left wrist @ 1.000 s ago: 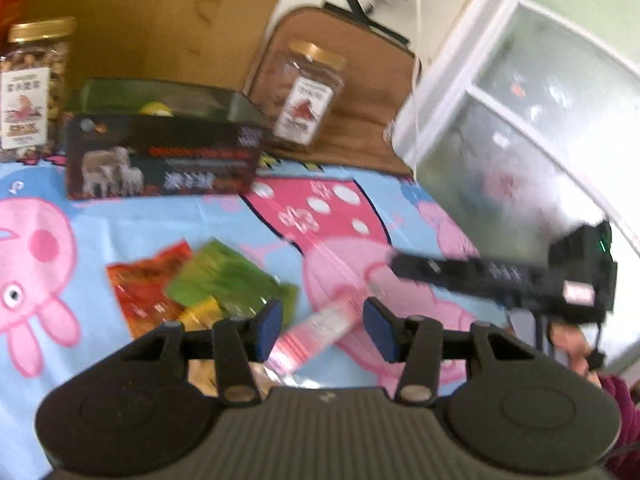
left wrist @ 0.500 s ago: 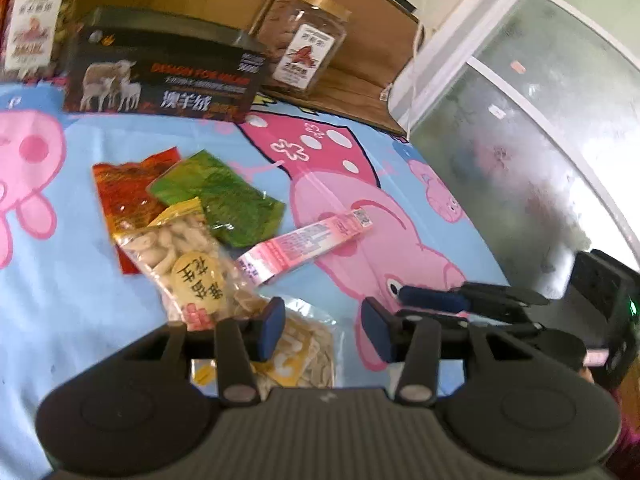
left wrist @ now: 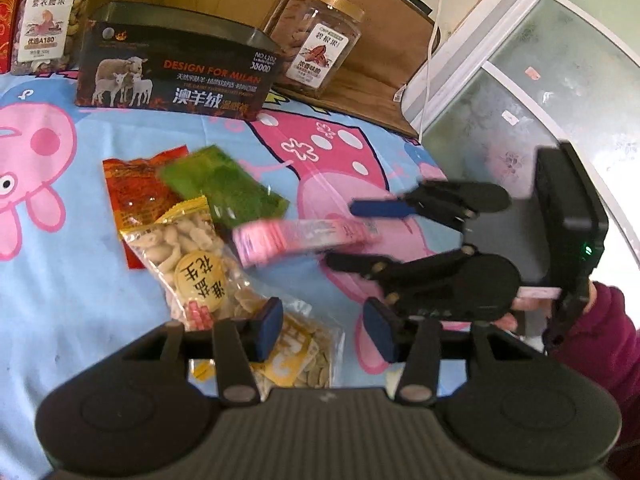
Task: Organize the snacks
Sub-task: 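Reach both tools toward the pink stick packet on the sheet, then grasp the pink stick packet with the left tool and drop it into the tin box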
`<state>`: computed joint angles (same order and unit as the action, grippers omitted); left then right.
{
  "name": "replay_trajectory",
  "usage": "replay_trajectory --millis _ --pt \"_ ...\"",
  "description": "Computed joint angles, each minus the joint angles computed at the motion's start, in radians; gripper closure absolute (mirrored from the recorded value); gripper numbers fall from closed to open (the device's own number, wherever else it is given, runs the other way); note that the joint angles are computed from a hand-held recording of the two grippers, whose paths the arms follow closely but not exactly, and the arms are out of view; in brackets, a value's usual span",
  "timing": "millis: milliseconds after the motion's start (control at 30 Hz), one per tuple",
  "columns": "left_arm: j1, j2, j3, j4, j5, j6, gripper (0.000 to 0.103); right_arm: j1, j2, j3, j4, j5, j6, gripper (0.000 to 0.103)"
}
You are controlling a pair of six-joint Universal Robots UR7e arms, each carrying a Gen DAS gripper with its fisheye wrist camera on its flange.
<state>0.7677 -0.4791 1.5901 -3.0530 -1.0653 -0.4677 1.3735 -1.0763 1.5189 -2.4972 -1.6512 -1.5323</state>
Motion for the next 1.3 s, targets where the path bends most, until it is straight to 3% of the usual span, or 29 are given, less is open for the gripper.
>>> replay_trajectory --millis 33,133,300,467,500,533,567,633,667,700,733,767,833,1033,1133,1300 --pt "0.001 -0.001 -0.002 -0.002 -0.002 -0.002 0.057 -0.005 -0.012 0.007 -0.009 0.004 0.009 0.058" --pt "0.008 0.002 -0.020 -0.014 -0.022 0.007 0.054 -0.034 -0.064 0.056 -0.029 0.027 0.070 0.076" --pt "0.022 0.039 -0.105 0.031 -0.036 0.001 0.047 -0.086 -0.116 0.062 0.063 0.112 0.295 0.075" --pt "0.044 0.093 -0.213 0.103 -0.065 -0.057 0.042 -0.120 -0.146 0.137 -0.008 0.179 0.322 0.069" --pt "0.049 0.105 -0.233 0.107 -0.072 -0.066 0.036 -0.123 -0.151 0.160 -0.042 0.186 0.319 0.077" --pt "0.054 0.117 -0.252 0.112 -0.076 -0.078 0.024 -0.129 -0.157 0.191 -0.096 0.201 0.317 0.077" --pt "0.056 0.127 -0.265 0.117 -0.071 -0.094 0.021 -0.138 -0.167 0.224 -0.137 0.224 0.331 0.077" --pt "0.060 0.141 -0.282 0.130 -0.076 -0.115 0.021 -0.158 -0.188 0.234 -0.093 0.276 0.431 0.078" --pt "0.064 0.145 -0.285 0.131 -0.086 -0.121 0.021 -0.174 -0.191 0.213 -0.011 0.329 0.533 0.078" --pt "0.062 0.148 -0.283 0.125 -0.075 -0.121 0.033 -0.190 -0.191 0.191 0.052 0.375 0.605 0.078" --pt "0.059 0.149 -0.280 0.126 -0.062 -0.114 0.057 -0.205 -0.189 0.179 0.100 0.430 0.670 0.078" --pt "0.058 0.147 -0.277 0.134 -0.058 -0.106 0.065 -0.211 -0.189 0.178 0.111 0.463 0.702 0.078" --pt "0.059 0.129 -0.248 0.093 -0.059 -0.104 0.066 -0.210 -0.187 0.178 0.120 0.495 0.736 0.078" --pt "0.048 0.066 -0.174 -0.030 -0.018 -0.034 0.067 -0.153 -0.186 0.186 0.101 0.505 0.664 0.078" --pt "0.065 0.042 -0.195 -0.014 -0.017 -0.020 0.067 -0.120 -0.158 0.170 0.066 0.513 0.662 0.078" --pt "0.092 0.031 -0.296 0.047 0.020 0.041 0.068 -0.062 -0.072 0.092 0.018 0.531 0.738 0.078"
